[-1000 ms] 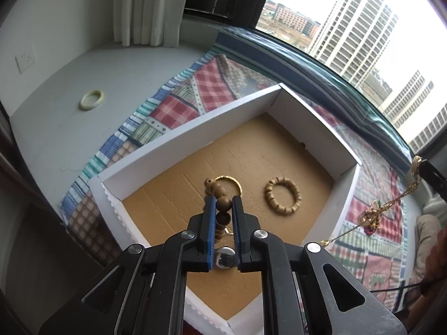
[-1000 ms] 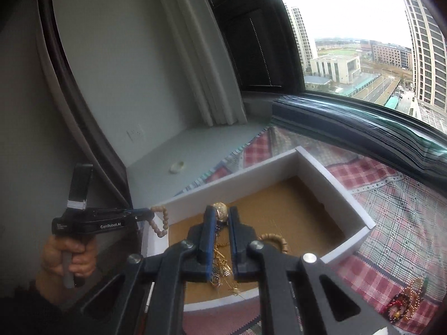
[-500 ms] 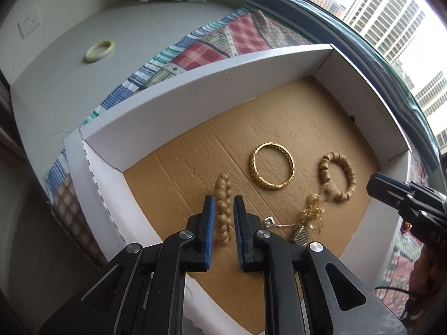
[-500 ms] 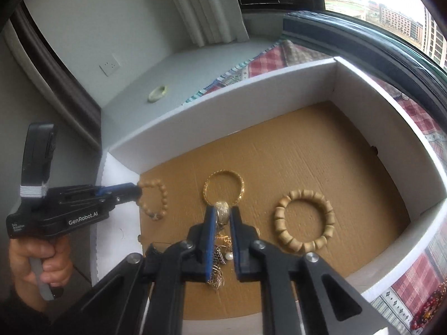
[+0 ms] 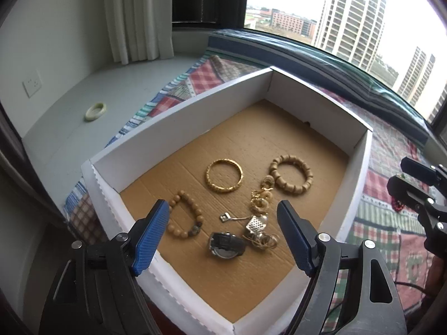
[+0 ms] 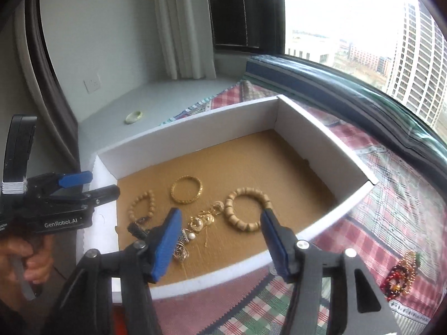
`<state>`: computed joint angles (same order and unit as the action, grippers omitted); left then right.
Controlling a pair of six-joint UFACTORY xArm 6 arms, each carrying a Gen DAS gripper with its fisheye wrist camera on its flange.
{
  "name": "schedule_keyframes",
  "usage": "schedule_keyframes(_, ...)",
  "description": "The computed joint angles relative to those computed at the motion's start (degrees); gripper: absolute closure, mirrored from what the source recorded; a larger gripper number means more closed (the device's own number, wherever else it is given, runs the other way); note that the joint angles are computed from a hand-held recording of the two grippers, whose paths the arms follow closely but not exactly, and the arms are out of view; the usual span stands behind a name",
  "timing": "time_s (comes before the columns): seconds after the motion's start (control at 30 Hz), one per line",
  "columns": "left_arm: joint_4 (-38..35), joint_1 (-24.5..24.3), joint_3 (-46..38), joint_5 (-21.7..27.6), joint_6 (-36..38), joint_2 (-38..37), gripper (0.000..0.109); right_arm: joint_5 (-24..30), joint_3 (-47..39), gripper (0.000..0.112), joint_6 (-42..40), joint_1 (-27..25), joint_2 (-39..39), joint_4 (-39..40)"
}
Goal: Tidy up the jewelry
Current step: 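Move both tools back over the red and black bead bracelets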
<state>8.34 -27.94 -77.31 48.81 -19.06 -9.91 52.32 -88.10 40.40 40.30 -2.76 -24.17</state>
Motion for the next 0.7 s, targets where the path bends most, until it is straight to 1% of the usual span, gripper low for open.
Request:
schedule_keyframes(0.07,0.89,-2.95,0.82,-0.7,-0.63,-1.31,0.027,2.26,3.46,0.049,5.17,1.98,-4.24,-6.9)
schedule_keyframes(0.13,1.97,-5.87,1.39,-1.42,-1.43,-2.2,0.025,5.38,6.53,0.049,9.37,4.04,-8.32,-12.12)
schedule_keyframes(0.2,3.17,-8.6,1.89,-1.84,-2.56,-2.96,0.023,8.79,8.63,0.048,11.81,5.59,-11.55,-15.48)
schedule_keyframes(0.33,4.9,-13.11,2.33,-2.07,-4.65,-3.58,0.022,17.25,12.21,0.048,16.13,9.77,-17.09,-21.63)
schedule_keyframes(0.4,4.81,-14.76,2.09,-1.67,-5.13,-3.37,0.022,19.87,14.19,0.048,17.61,11.24,-19.65,-23.12)
schedule_keyframes(0.6,7.55,-19.66,1.86,-0.17,-8.42,-2.9,0.022,26.23,20.49,0.048,21.79,14.86,-27.11,-25.17)
schedule_keyframes(0.7,8.4,-21.65,1.52,0.48,-9.25,-2.36,0.022,28.8,23.68,0.048,24.11,16.51,-30.67,-25.57)
